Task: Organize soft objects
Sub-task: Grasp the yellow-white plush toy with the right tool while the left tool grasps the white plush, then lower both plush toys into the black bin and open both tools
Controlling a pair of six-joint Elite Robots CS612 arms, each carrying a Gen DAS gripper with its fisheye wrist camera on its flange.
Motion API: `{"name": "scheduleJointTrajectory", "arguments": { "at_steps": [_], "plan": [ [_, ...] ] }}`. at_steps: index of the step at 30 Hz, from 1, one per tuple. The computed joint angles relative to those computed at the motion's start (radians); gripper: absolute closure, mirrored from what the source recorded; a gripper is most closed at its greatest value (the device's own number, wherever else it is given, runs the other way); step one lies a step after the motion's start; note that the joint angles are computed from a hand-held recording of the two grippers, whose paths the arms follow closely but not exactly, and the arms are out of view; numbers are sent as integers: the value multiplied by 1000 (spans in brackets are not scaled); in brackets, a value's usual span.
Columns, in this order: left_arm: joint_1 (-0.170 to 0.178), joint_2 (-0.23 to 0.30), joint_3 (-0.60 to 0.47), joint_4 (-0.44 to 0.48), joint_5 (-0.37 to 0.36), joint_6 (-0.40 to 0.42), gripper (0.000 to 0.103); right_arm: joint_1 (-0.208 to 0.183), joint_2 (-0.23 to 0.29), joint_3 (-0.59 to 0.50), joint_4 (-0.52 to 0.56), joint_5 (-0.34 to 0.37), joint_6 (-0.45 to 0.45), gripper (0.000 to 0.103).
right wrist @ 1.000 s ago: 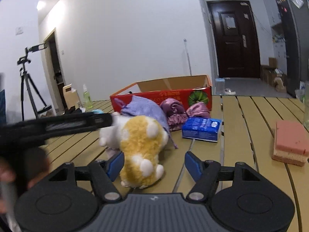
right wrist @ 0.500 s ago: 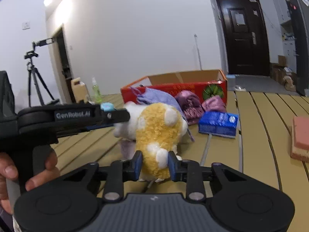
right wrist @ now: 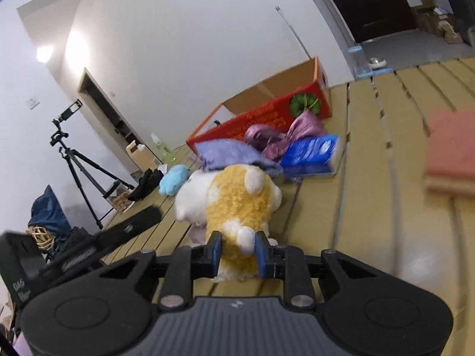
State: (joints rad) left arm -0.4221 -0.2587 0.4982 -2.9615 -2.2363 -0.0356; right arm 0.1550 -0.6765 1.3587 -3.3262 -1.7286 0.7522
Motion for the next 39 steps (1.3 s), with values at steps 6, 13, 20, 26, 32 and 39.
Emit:
{"name": "scheduleJointTrajectory", "arguments": {
  "at_steps": [6, 13, 20, 26, 32, 39],
  "plan": [
    [-44, -4, 1, 42, 19, 66, 22, 6, -50, 70, 70, -202, -28, 75],
    [-84, -12, 20, 108, 60, 149, 50, 14, -24, 51, 43, -194, -117, 51],
    [-77, 11, -13, 128, 57, 106, 53, 4, 0, 7, 140, -153, -116, 48],
    [-77, -11, 26, 81, 56, 70, 56, 7, 7, 9, 96, -183, -115, 56],
    [-62, -94, 173, -124, 41, 29, 57, 30, -11, 33, -29, -229, -195, 57],
    [7, -252, 463, -284, 145, -13, 57, 66, 25, -53, -93, -66, -372, 57]
  ]
}}
